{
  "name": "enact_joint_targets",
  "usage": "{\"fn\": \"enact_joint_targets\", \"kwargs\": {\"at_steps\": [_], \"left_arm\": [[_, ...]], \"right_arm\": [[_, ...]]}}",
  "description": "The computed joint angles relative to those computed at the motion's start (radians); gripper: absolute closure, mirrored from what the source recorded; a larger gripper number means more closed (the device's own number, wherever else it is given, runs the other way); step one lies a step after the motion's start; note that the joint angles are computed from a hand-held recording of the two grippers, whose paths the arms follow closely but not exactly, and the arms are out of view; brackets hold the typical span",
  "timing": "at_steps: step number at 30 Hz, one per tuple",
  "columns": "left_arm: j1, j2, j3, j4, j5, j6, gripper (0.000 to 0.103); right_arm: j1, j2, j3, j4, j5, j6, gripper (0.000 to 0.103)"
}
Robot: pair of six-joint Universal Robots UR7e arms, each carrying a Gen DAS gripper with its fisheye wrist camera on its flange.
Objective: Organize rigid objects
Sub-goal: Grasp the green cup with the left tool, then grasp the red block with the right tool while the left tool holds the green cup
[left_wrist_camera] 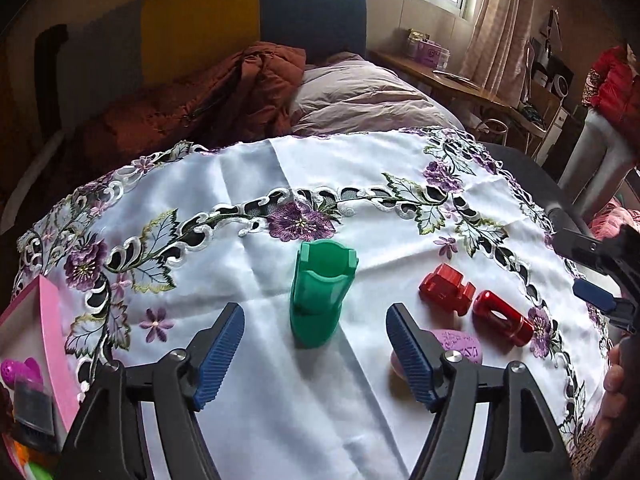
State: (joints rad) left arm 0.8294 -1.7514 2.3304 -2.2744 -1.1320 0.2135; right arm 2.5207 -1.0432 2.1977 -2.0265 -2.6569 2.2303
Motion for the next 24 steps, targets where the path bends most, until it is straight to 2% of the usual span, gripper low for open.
{"fn": "enact_joint_targets", "kwargs": {"at_steps": [4,7,8,9,10,11,17,19,24], "left_arm": [[0.002,0.071,0.007,-0.081,0.026,0.017,0.028],[0.03,0.119,-0.013,-0.1,-0.001,0.007,0.031],[0.04,0.129,-0.021,-0.092,-0.011,0.005,0.037],[0.045,0.134,-0.023,-0.088,-0.012,0.004,0.053],[0.051,0.133,-0.024,-0.088,-0.019,0.009,0.064],[0.063,0.129,-0.026,-0.082,-0.037,0.018,0.067],[0.082,0.032,-0.011,-0.025,-0.047,0.034,0.068],[0.075,-0.018,0.0,0.01,-0.026,0.033,0.068],[0.072,-0.152,0.012,0.111,-0.028,0.028,0.068]], "right_arm": [[-0.009,0.002,0.007,-0.028,0.006,-0.024,0.002],[-0.016,0.006,0.013,-0.06,0.007,-0.056,0.002],[-0.019,0.008,0.011,-0.062,0.01,-0.065,0.002],[-0.022,0.009,0.012,-0.07,0.012,-0.078,0.002],[-0.025,0.01,0.012,-0.076,0.014,-0.09,0.002],[-0.026,0.012,0.011,-0.076,0.015,-0.094,0.002],[-0.027,0.016,0.0,-0.045,0.016,-0.094,0.002],[-0.027,0.016,0.002,-0.051,0.017,-0.099,0.002],[-0.032,0.023,0.007,-0.097,0.025,-0.146,0.002]]}}
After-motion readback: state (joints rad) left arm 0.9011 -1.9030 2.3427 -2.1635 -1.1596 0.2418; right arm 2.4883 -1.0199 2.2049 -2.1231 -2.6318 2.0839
